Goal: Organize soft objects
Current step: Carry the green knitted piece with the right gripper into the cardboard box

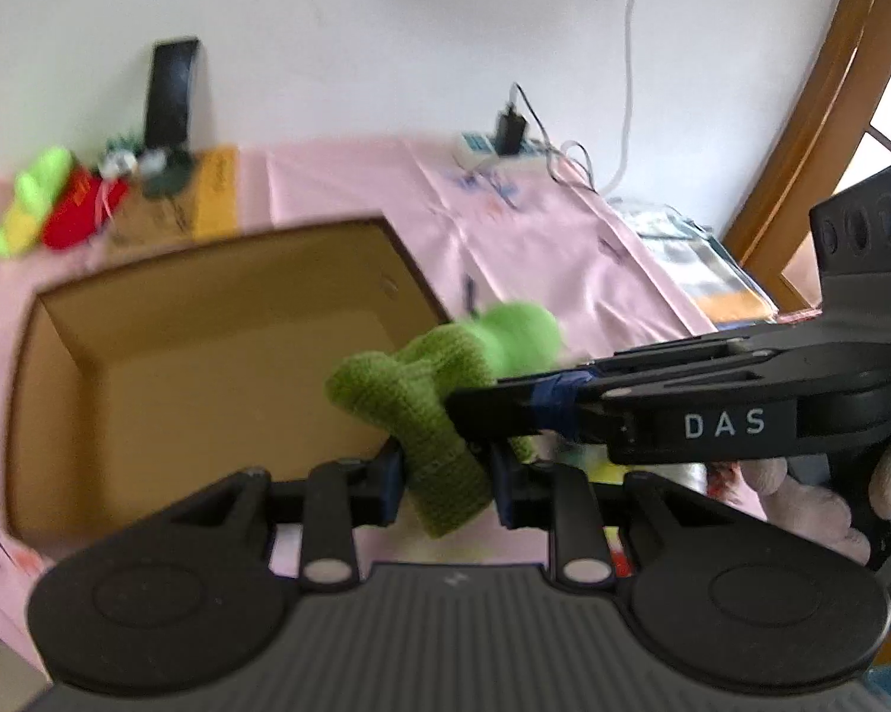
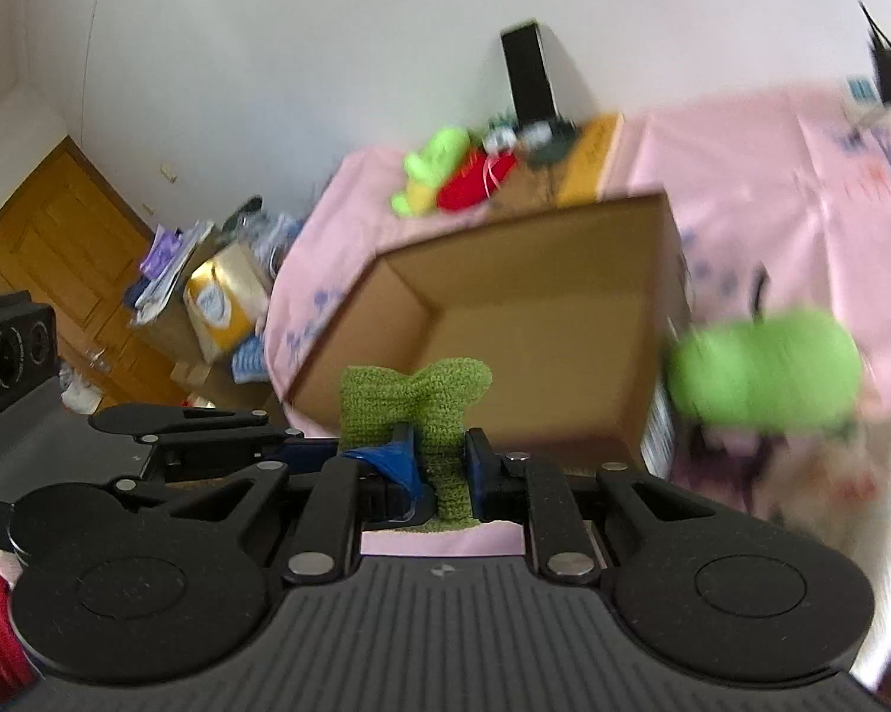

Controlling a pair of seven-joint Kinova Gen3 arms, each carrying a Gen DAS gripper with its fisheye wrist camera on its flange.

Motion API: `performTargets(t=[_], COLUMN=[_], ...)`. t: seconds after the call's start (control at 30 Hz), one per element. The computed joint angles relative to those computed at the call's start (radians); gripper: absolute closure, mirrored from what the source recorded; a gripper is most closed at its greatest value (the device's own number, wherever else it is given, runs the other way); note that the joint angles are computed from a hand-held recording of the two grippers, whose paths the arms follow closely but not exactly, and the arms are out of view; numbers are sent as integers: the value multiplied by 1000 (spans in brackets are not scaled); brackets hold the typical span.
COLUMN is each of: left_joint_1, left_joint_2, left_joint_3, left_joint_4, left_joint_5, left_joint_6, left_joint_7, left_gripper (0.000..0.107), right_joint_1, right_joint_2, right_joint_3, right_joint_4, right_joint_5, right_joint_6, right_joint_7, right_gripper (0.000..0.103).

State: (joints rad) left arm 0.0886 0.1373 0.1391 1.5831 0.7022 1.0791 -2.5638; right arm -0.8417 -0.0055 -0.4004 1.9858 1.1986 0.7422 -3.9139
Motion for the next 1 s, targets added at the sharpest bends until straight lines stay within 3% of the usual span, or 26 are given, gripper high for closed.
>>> performTargets(t=[0.2, 0.37, 0.63, 1.0], left_joint_1=[-24, -30, -11, 34], left_joint_2=[120, 216, 335, 435], left_joint_3=[7, 23, 40, 26], left_joint_4=[-173, -300, -421, -456], left_joint_5=[-50, -126, -237, -381], left_joint_6=[18, 30, 0, -106], left_joint_7=[8, 41, 124, 239], left_gripper=[82, 82, 82, 82], right_joint_1=[36, 49, 108, 234], right_joint_2=[106, 167, 277, 425], right_joint_3=[85, 158, 236, 221], right_joint_4=[-148, -234, -385, -532], right_joint_5=[1, -73, -338, -680], right_joint_6=[-31, -88, -172, -238], right_joint_7=[109, 196, 449, 832], right_gripper=[103, 103, 103, 103])
